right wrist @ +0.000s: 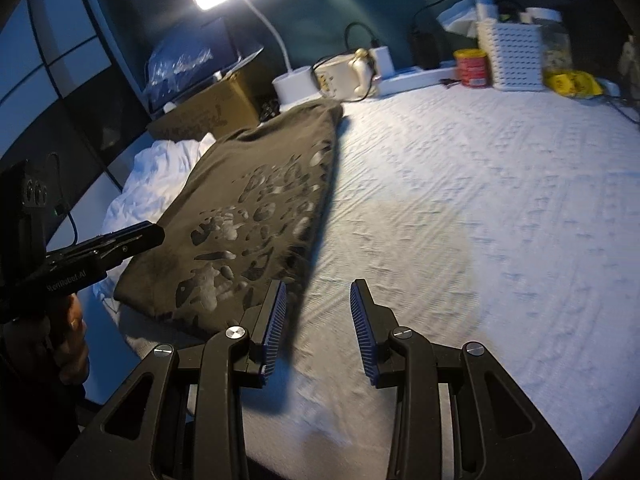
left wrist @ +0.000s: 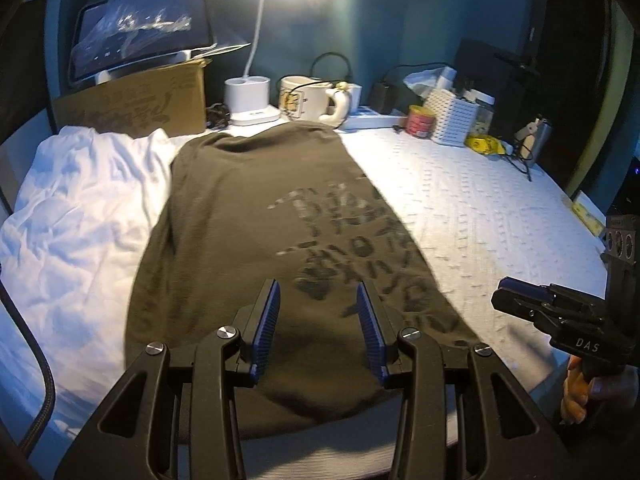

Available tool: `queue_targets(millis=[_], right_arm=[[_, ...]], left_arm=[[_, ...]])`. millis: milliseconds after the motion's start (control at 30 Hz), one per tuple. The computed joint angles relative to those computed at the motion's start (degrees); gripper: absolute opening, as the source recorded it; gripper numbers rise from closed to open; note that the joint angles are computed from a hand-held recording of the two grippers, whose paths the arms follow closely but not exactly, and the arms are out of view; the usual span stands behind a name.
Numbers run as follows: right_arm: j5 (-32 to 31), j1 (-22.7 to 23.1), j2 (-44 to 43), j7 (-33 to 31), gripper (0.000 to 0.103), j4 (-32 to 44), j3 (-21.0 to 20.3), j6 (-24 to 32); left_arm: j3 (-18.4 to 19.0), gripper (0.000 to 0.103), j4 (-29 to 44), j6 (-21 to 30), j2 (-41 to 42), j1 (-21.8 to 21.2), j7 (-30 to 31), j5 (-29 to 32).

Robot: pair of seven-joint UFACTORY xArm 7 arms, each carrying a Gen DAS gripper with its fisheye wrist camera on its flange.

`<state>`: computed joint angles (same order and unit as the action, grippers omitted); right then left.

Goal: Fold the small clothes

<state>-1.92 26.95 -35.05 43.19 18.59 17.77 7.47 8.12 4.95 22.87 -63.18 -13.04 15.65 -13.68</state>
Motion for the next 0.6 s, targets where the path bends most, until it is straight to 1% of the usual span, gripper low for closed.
queue_targets(millis=[100, 167, 233, 300, 433, 567, 600], right_arm=[[-0.10, -0.33, -5.26, 0.77, 0.037, -1.67, 0.29, 3.31], [-0.48, -0.68, -9.46, 1.30, 0.037, -2.83, 0.61, 5.73], [-0.78, -0.69, -13.13, 1.56, 0.037, -3.67, 0.61, 8.31], [-1.09, -0.72, -17.02, 1.71, 0.037, -4.37, 0.52, 11.23], [-1.27, -0.91, -23.34, 2.06, 0.037, -5.73, 0.01, 15.00], [-1.76, -1.76, -27.99, 1.63, 0.037, -5.74, -0.15, 19.59], [-1.98, -2.26, -28.86, 1.64, 0.037, -5.42, 0.09, 21.04]], left_arm=[[-1.87, 0.040, -0.24, 0.45, -1.28, -1.64, -1.63, -0.34], [-2.94, 0.043, -0.09, 0.28, -1.37, -2.97, -2.64, -0.32], [-3.63, 0.062, -0.19, -0.44, -1.80, -4.24, -3.55, -0.27], [-4.40, 0.068, -0.25, -1.12, -2.31, -5.65, -4.63, -0.18], [-4.87, 0.068, 0.74, -1.91, -1.20, -8.62, -5.58, 0.34], [-5.89, 0.069, 2.22, -2.38, 0.27, -10.01, -6.31, 1.36], [-5.99, 0.073, 2.58, -2.70, 0.53, -10.37, -6.45, 1.50]])
